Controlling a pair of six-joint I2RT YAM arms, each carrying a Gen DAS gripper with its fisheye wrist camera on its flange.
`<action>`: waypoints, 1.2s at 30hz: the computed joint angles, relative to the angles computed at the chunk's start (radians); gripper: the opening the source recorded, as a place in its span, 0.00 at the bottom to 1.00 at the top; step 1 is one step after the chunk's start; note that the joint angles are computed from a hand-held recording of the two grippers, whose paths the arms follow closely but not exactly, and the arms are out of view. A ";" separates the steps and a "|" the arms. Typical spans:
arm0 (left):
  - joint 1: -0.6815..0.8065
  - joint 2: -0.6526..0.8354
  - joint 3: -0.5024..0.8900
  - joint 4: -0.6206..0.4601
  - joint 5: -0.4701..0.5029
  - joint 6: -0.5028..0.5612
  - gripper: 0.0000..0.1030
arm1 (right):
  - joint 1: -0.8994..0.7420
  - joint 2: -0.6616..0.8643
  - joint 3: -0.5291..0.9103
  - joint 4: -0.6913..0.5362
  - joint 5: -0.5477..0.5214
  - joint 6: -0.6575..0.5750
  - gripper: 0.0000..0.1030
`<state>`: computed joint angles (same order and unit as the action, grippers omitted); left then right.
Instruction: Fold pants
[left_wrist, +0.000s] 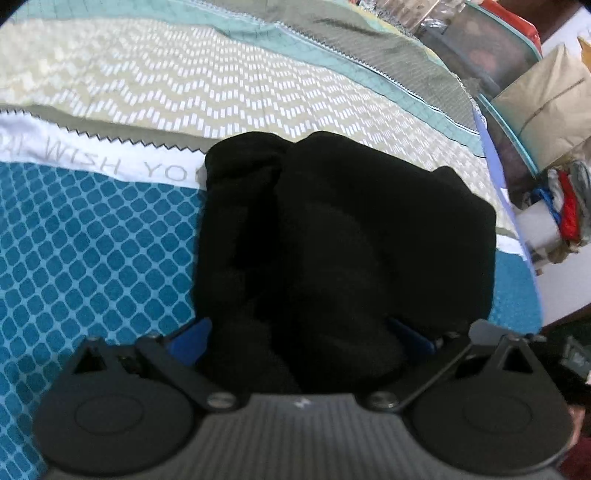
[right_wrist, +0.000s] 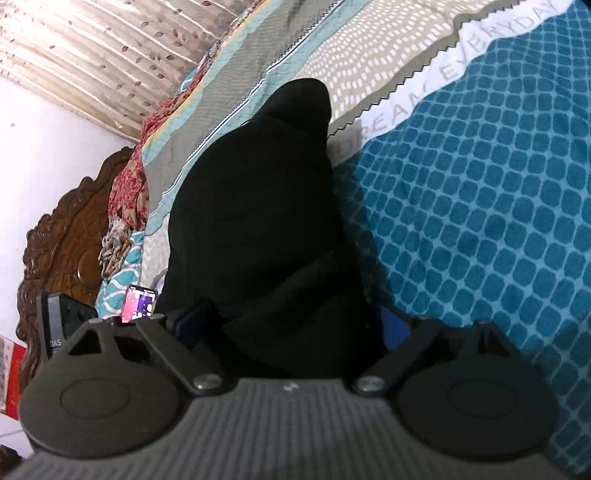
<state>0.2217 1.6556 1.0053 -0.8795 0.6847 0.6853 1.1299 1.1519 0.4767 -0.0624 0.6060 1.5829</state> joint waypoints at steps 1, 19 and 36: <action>-0.003 -0.025 -0.026 0.026 -0.005 -0.009 1.00 | 0.000 0.019 0.006 0.012 0.003 -0.009 0.93; -0.061 -0.176 -0.115 0.083 -0.115 -0.095 1.00 | 0.036 0.199 0.076 0.077 0.091 -0.086 1.00; -0.065 -0.187 -0.128 0.085 -0.119 -0.068 1.00 | -0.004 0.275 0.153 -0.013 0.064 -0.198 1.00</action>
<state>0.1571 1.4690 0.8774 -0.7949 0.5655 0.6169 1.1259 1.4270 0.6293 -0.0757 0.6699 1.3845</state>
